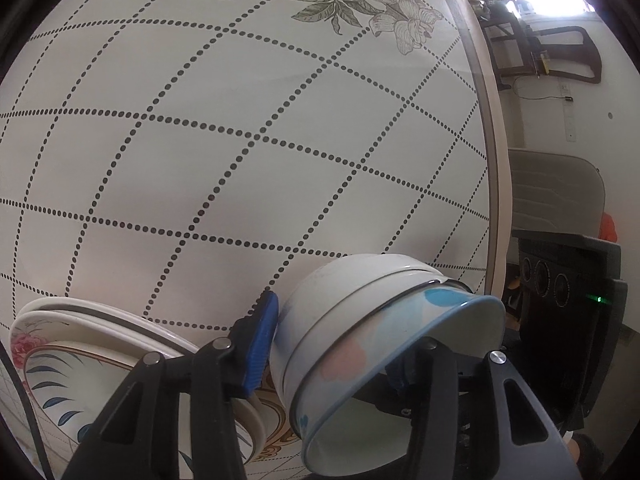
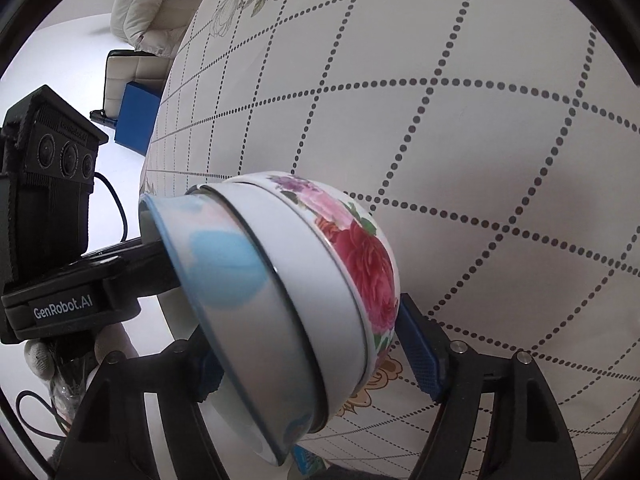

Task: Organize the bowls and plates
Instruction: 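Close both grippers on the rims of the nested bowl stack, then lift the nested bowl stack with both grippers and carry it over the plate stack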

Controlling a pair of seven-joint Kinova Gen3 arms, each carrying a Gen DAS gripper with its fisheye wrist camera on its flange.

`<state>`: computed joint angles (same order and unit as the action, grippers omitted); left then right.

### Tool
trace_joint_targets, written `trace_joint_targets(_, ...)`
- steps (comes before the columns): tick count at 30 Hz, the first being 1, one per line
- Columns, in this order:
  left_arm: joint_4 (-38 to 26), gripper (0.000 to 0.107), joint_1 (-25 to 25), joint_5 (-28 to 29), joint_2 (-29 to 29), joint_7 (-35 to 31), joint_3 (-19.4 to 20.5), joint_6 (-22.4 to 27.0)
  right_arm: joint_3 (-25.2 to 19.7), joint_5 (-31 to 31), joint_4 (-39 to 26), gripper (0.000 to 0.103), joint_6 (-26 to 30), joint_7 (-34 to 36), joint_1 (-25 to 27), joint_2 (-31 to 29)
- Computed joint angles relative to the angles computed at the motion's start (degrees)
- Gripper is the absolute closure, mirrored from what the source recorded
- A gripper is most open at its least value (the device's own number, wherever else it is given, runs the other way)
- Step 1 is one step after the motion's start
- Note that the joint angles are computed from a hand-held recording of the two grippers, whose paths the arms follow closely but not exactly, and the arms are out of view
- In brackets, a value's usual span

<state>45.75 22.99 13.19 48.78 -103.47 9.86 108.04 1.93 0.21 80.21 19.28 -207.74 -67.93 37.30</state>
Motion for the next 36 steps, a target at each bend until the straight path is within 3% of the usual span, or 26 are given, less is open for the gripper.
trace_joint_targets(5, -1.7, 0.060, -1.2, 1.0, 1.4, 0.0, 0.2, 1.9, -2.0, -0.8, -2.2, 0.026, 0.9, 2.1, 2.3, 1.4)
trace_joint_targets(9, -1.7, 0.058, -2.5, 2.9, 2.6, 0.8, 0.5, 2.8, -2.2, -1.0, -2.1, 0.032, 1.2, 2.9, 2.5, 1.3)
trace_joint_targets(18, 5.0, 0.053, -2.1, 2.5, -1.5, 0.4, 0.2, -3.1, -0.4, -0.3, -0.5, 0.033, 0.8, 1.9, 0.1, 0.1)
trace_joint_targets(24, 7.9, 0.053, -1.4, 1.7, -3.6, 1.4, 0.1, -6.1, -0.6, 1.3, -1.4, 0.041, 3.3, 1.2, -0.4, 0.0)
trace_joint_targets(31, 10.3, 0.053, -1.4, 0.9, -5.5, 1.7, 0.2, -7.7, 0.7, 3.9, 0.1, 0.044, 3.5, -0.6, -1.5, -1.3)
trace_joint_targets(36, 10.6, 0.053, -1.1, 0.4, -6.0, 2.3, 0.1, -8.1, -0.8, 4.6, -0.1, 0.045, 4.1, 0.5, -0.4, -1.6)
